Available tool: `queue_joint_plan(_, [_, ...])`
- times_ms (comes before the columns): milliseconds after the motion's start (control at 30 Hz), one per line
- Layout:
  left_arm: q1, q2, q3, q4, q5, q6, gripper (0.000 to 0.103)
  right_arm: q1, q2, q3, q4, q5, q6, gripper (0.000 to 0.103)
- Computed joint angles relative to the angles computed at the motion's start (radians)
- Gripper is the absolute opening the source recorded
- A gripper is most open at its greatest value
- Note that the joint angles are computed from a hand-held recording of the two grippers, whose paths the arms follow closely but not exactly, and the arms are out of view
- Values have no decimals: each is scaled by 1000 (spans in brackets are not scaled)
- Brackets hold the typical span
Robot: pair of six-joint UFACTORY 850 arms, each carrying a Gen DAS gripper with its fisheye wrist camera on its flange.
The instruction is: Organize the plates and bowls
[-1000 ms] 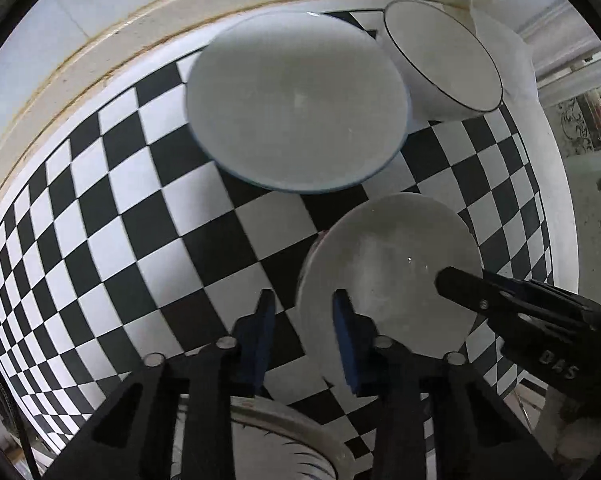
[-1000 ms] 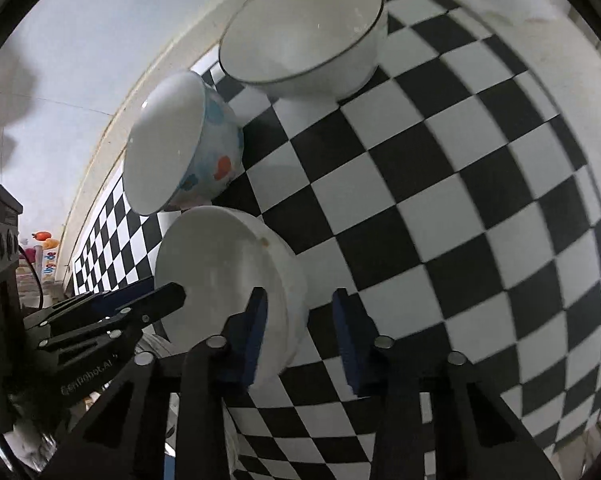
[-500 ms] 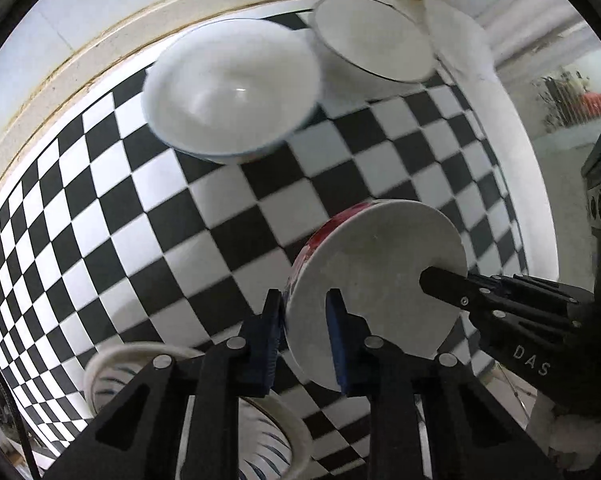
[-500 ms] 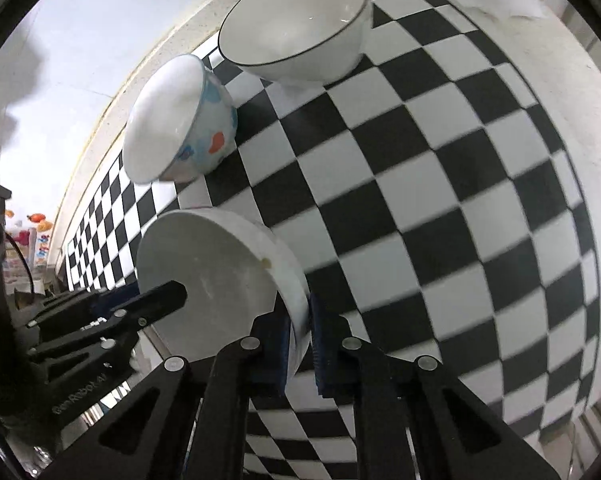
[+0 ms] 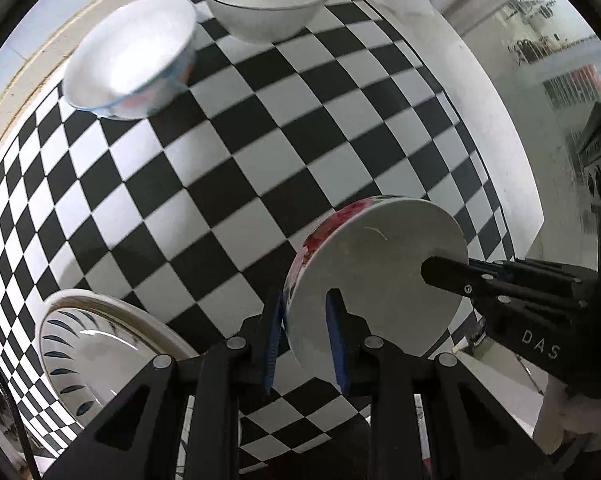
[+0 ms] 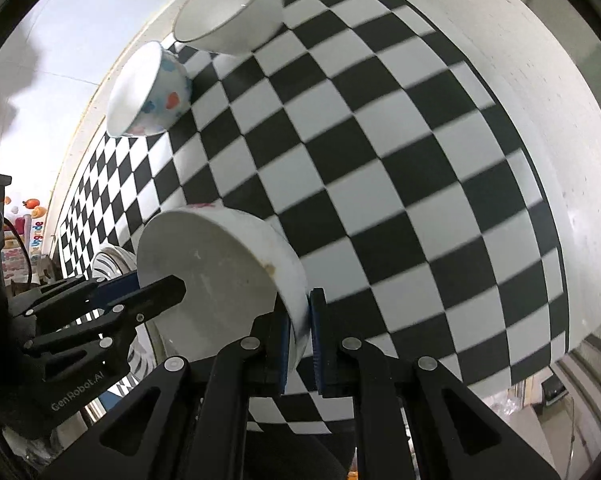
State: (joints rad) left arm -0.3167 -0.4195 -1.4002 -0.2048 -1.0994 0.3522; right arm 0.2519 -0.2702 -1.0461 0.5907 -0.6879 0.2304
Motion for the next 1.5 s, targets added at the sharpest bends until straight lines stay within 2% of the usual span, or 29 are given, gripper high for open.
queue_joint_plan(233, [-12, 9, 32, 22, 2, -10, 20, -20, 19, 55, 39, -2, -36, 11])
queue_joint_plan(467, [-21, -1, 41, 27, 2, -29, 20, -17, 4, 53, 30, -17, -32, 11])
queue_joint_plan(567, [-6, -7, 21, -12, -33, -35, 20, -29, -2, 52, 53, -37, -46, 14])
queue_joint_plan(700, [43, 5, -52, -64, -63, -38, 21, -44, 29, 35, 7, -59, -2, 14])
queue_joint_plan(733, [58, 4, -78, -73, -65, -37, 23, -47, 43, 27, -24, -60, 29, 15])
queue_joint_plan(800, [89, -13, -145, -87, -58, -40, 33, -44, 68, -9, -116, -59, 109, 18])
queue_joint_plan(867, [118, -60, -229, -74, -31, -63, 54, -49, 72, -55, -123, -44, 111, 32])
queue_joint_plan(900, [128, -88, -269, -59, -25, -77, 57, -53, 64, -77, -98, -36, 89, 43])
queue_joint_plan(933, [138, -131, -321, -37, -18, -109, 57, -56, 46, -105, -60, -24, 52, 49])
queue_joint_plan(1100, [172, -349, -563, -7, -92, -188, 57, -50, -166, -325, 73, 18, -58, 50])
queue_joint_plan(1233, [176, -485, -717, 4, -176, -211, 55, -39, -365, -542, 100, -46, -63, 48])
queue_joint_plan(1333, [174, -548, -785, -4, -213, -219, 54, -28, -489, -700, 20, -102, 6, 45])
queue_joint_plan(1400, [174, -582, -825, -6, -234, -211, 42, -28, -543, -768, -9, -134, 39, 39])
queue_joint_plan(1433, [173, -597, -842, -8, -249, -204, 27, -28, -566, -797, -17, -151, 51, 35])
queue_joint_plan(1467, [172, -608, -853, -5, -262, -201, 18, -29, -589, -823, -20, -165, 58, 31])
queue_joint_plan(1500, [171, -616, -863, -4, -267, -196, 17, -30, -599, -829, -19, -171, 57, 22])
